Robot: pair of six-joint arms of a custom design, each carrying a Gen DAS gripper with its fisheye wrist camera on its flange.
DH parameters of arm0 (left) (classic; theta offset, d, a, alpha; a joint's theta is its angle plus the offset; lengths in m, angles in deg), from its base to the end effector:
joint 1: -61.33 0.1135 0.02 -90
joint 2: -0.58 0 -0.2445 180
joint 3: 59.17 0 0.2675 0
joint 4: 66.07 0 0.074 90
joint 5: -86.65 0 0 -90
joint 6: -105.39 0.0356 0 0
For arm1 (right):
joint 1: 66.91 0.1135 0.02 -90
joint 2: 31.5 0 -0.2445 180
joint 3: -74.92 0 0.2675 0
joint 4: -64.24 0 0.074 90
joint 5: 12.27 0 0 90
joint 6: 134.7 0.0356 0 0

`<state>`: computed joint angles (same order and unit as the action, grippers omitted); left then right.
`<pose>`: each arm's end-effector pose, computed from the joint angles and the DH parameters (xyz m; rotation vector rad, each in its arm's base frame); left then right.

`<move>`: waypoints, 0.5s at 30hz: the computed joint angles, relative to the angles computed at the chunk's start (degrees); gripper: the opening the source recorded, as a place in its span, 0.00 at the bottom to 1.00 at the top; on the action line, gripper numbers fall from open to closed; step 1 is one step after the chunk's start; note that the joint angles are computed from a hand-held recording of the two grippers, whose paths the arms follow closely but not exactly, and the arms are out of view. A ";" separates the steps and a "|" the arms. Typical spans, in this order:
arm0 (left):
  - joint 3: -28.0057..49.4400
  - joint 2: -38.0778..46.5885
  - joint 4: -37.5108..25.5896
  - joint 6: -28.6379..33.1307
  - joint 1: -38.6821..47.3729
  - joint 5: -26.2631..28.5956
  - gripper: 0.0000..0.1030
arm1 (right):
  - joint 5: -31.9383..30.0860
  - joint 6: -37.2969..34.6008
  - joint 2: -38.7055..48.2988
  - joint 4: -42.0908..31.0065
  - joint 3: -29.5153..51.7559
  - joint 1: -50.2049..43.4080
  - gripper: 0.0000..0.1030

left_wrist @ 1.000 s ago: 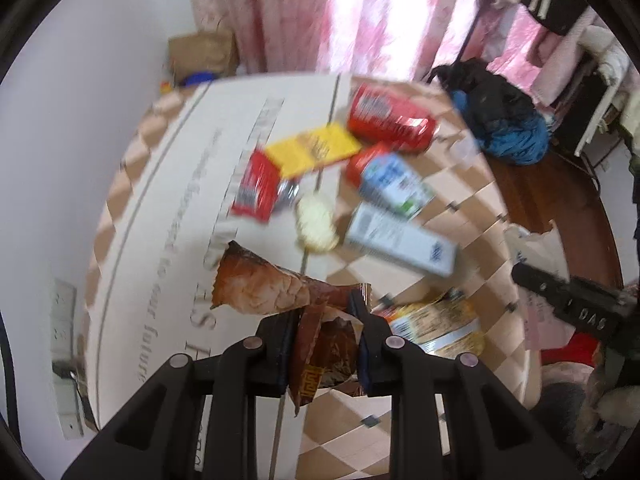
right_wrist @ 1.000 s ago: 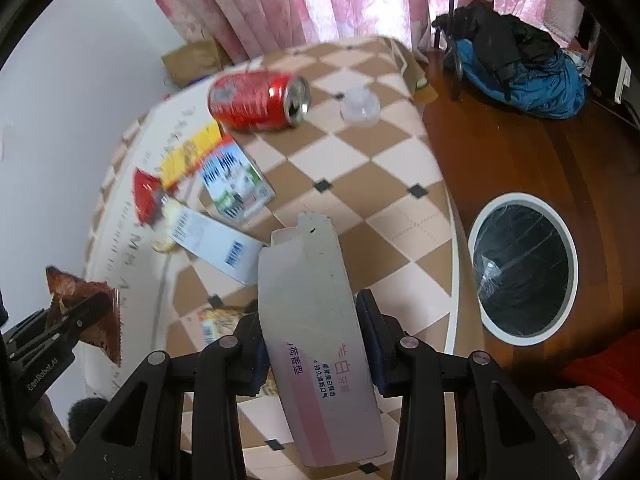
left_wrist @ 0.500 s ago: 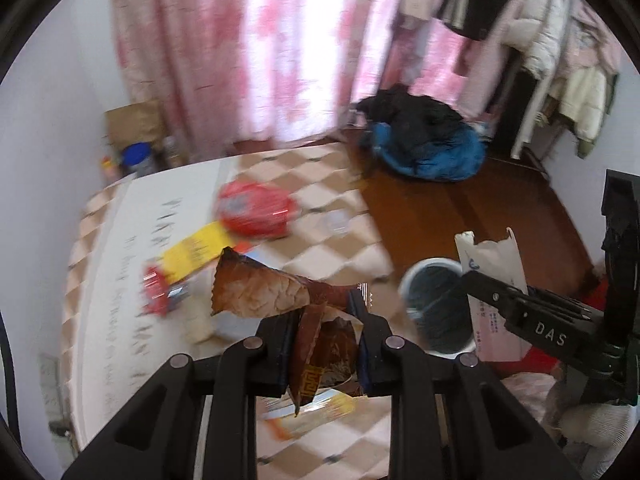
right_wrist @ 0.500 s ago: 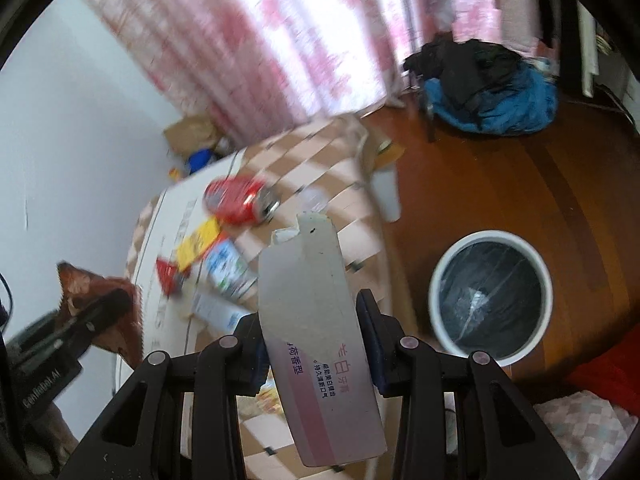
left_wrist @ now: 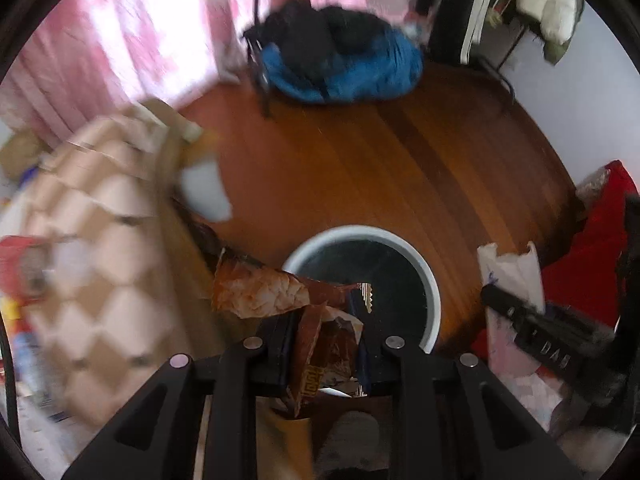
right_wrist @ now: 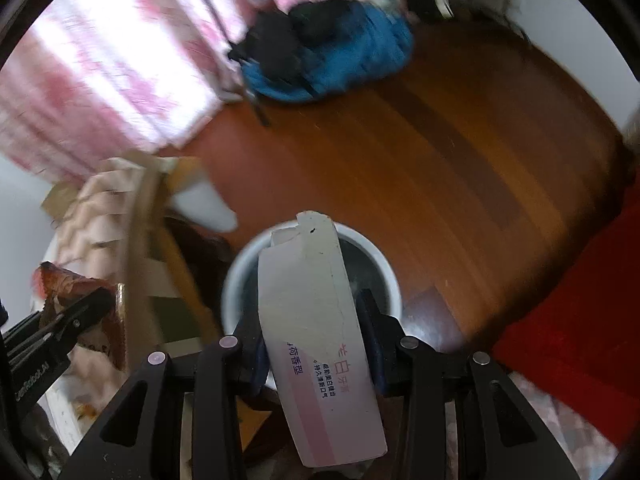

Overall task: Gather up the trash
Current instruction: 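Carry both items over the bin and open both tools to drop them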

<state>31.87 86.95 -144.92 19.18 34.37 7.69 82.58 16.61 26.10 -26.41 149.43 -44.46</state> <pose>0.2650 -0.1425 0.2745 0.8034 2.7754 -0.3541 0.1634 0.0643 0.2927 0.9706 2.6994 0.1831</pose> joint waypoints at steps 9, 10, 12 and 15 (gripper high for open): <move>3.74 17.63 4.94 -6.13 -4.63 2.72 0.24 | -12.51 -10.18 -4.53 18.09 -25.53 -18.87 0.39; 4.47 18.95 4.45 -6.43 -4.64 3.30 0.24 | -13.00 -10.39 -3.64 20.13 -27.02 -19.32 0.39; 4.14 19.88 4.44 -7.24 -4.40 3.97 0.27 | -14.34 -10.77 -2.47 23.74 -29.44 -19.47 0.40; 2.91 19.43 5.19 -7.50 -4.75 2.89 0.63 | -15.35 -12.09 -0.22 26.86 -31.26 -19.83 0.48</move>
